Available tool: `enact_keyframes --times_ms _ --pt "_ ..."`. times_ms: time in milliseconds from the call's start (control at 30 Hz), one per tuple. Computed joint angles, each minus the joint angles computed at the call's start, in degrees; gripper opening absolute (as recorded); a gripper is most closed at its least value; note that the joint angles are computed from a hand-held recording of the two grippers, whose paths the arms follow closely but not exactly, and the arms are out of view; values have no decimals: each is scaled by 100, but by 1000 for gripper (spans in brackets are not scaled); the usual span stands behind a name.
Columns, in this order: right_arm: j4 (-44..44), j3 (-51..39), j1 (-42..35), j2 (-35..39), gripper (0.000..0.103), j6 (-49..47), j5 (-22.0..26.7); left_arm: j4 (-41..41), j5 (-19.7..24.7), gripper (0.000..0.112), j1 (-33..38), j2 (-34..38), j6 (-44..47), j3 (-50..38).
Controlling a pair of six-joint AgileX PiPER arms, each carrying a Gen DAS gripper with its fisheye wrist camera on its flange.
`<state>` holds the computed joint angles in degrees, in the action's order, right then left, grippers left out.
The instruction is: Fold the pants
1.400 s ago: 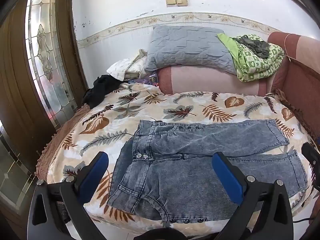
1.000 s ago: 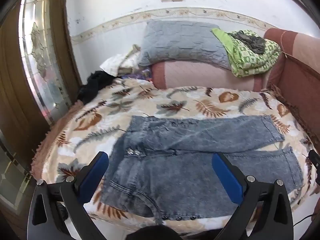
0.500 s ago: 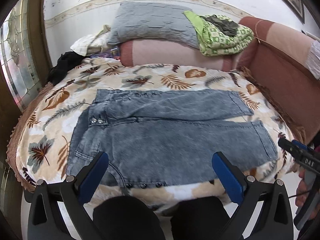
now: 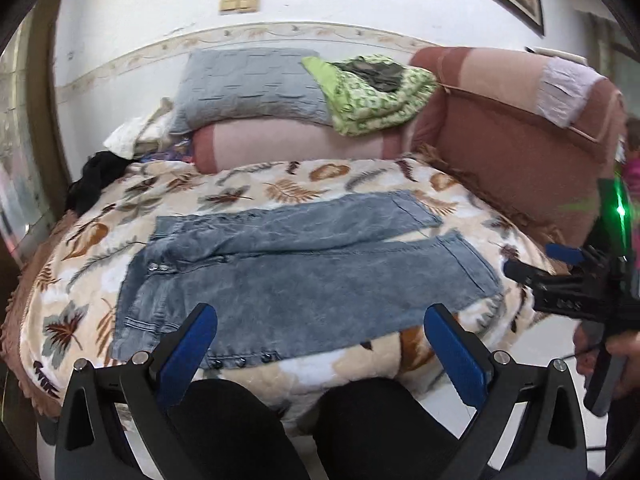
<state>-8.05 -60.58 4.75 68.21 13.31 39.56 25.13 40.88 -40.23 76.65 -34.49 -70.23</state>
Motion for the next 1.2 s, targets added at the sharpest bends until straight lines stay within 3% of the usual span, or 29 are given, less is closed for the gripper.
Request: enact_keyframes --times_ms 100,167,300,567,700,1033,1200 --pt "85 52 12 -68 103 -29 23 -456 109 103 196 79 278 -46" --pt "102 88 36 -106 103 -30 77 -1247 80 103 539 106 920 -65" --pt "-158 234 4 -166 103 235 96 -2381 -296 103 924 14 1719 287" --pt "401 -1 -630 206 103 -377 -77 -1012 308 103 680 751 548 -395" --pt "588 -184 -815 489 103 -492 -176 -680 450 103 905 942 336 -605" --pt "1729 -1148 -1161 1501 103 -1278 136 -379 827 103 2186 1671 492 -1407" --pt "2088 -1688 -1184 2075 103 -1235 334 -595 1064 103 2967 2386 1090 -2236"
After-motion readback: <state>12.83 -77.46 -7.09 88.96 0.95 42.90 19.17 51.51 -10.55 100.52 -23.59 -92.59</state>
